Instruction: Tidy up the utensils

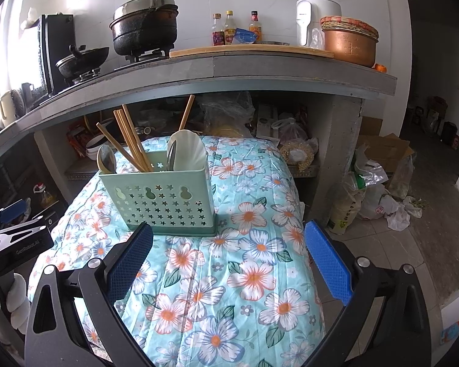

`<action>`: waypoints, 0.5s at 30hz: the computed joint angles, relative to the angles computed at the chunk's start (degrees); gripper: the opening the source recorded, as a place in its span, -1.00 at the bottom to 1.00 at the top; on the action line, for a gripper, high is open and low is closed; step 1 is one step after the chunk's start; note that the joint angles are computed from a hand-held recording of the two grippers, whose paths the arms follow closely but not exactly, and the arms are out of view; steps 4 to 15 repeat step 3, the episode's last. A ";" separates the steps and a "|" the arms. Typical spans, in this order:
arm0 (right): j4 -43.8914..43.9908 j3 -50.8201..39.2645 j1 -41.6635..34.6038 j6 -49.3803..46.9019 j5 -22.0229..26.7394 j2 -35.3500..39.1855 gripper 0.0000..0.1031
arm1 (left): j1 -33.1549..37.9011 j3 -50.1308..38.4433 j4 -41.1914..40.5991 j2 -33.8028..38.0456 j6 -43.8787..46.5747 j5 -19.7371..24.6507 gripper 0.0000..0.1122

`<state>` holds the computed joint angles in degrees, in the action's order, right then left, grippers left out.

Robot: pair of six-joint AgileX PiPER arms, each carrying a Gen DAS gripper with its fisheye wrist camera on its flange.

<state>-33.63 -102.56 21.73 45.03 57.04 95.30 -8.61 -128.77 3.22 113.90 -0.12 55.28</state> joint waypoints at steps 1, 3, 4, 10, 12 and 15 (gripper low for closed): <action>0.07 0.08 -0.07 -0.04 -0.08 -0.04 0.87 | 0.04 -0.18 -0.07 0.11 0.10 0.05 0.69; -0.03 0.05 -0.01 0.05 -0.03 0.00 0.87 | 0.08 -0.26 -0.18 0.15 0.20 0.11 0.69; -0.03 0.05 -0.01 0.05 -0.03 0.00 0.87 | 0.08 -0.26 -0.18 0.15 0.20 0.11 0.69; -0.03 0.05 -0.01 0.05 -0.03 0.00 0.87 | 0.08 -0.26 -0.18 0.15 0.20 0.11 0.69; -0.03 0.05 -0.01 0.05 -0.03 0.00 0.87 | 0.08 -0.26 -0.18 0.15 0.20 0.11 0.69; -0.03 0.05 -0.01 0.05 -0.03 0.00 0.87 | 0.08 -0.26 -0.18 0.15 0.20 0.11 0.69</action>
